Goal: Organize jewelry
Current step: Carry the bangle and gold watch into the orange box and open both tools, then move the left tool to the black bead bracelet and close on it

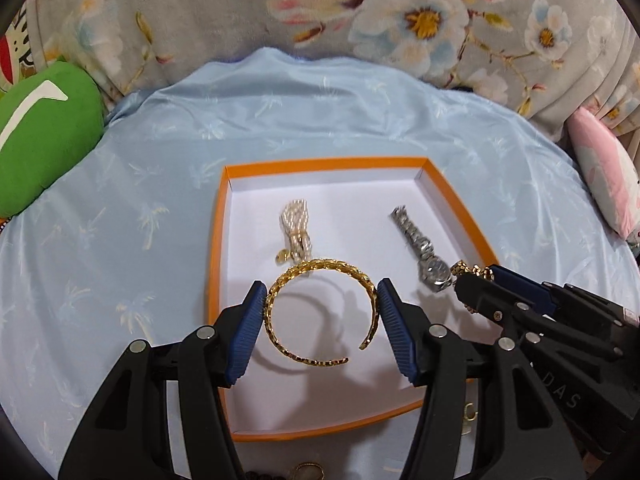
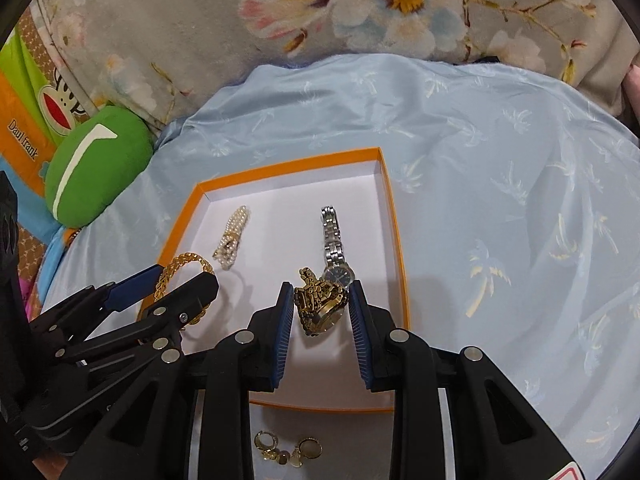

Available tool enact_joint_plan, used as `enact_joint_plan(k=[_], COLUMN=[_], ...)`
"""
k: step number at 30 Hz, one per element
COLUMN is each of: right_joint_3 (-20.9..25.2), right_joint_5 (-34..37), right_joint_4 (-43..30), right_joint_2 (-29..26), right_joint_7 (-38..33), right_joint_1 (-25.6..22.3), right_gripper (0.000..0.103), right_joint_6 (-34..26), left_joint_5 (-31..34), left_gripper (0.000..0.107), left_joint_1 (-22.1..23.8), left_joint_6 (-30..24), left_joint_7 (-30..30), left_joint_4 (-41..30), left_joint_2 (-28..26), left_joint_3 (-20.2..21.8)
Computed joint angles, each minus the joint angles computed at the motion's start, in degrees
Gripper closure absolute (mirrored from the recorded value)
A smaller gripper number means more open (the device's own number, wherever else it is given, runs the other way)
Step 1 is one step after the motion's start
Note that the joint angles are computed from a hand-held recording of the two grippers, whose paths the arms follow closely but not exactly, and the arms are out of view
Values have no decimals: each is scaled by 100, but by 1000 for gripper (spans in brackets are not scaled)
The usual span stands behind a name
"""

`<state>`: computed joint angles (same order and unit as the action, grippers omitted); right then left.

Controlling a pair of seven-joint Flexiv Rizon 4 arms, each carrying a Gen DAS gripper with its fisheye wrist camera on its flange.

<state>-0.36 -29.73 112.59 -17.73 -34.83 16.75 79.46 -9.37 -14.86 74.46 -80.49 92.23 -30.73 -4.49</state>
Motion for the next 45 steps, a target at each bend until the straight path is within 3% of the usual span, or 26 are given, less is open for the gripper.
enact_joint_plan(k=[8,13,22,30,32,38,45], right_joint_3=[67,-289,-536,-8,150,539,807], right_joint_5=[86,-437,-1061,-1509,-1524,-1407,-974], right_joint_4=[43,248,724,1333,1477,1837,2113], right_joint_2=[-64,48,539,1084,1187,1421,1560], right_joint_7=[-130,308,1184,1477,1469,1392,1239], right_joint_1=[-29,158,38,-413,-478,-526,-449], right_gripper=[74,73,74,74,74,74,74], right_joint_6=[-90,182,514,400,330,121,21], left_joint_5=[44,156,-285,-717,-858,-917,-1427], left_gripper=[51,51,48,47,42,42,42], left_joint_1=[-16,-86,264,573,682,609,611], left_joint_6=[-212,-142,393,662,636,640,548], left_joint_7=[50,-31,93,359,503,611,875], left_joint_4=[-52,-28,427,1239,1532,2251,2906], left_joint_2=[-154,-166,180,806,1007,1519,1942], left_joint_3=[-2,106,-222,-433,-513,-309,-383])
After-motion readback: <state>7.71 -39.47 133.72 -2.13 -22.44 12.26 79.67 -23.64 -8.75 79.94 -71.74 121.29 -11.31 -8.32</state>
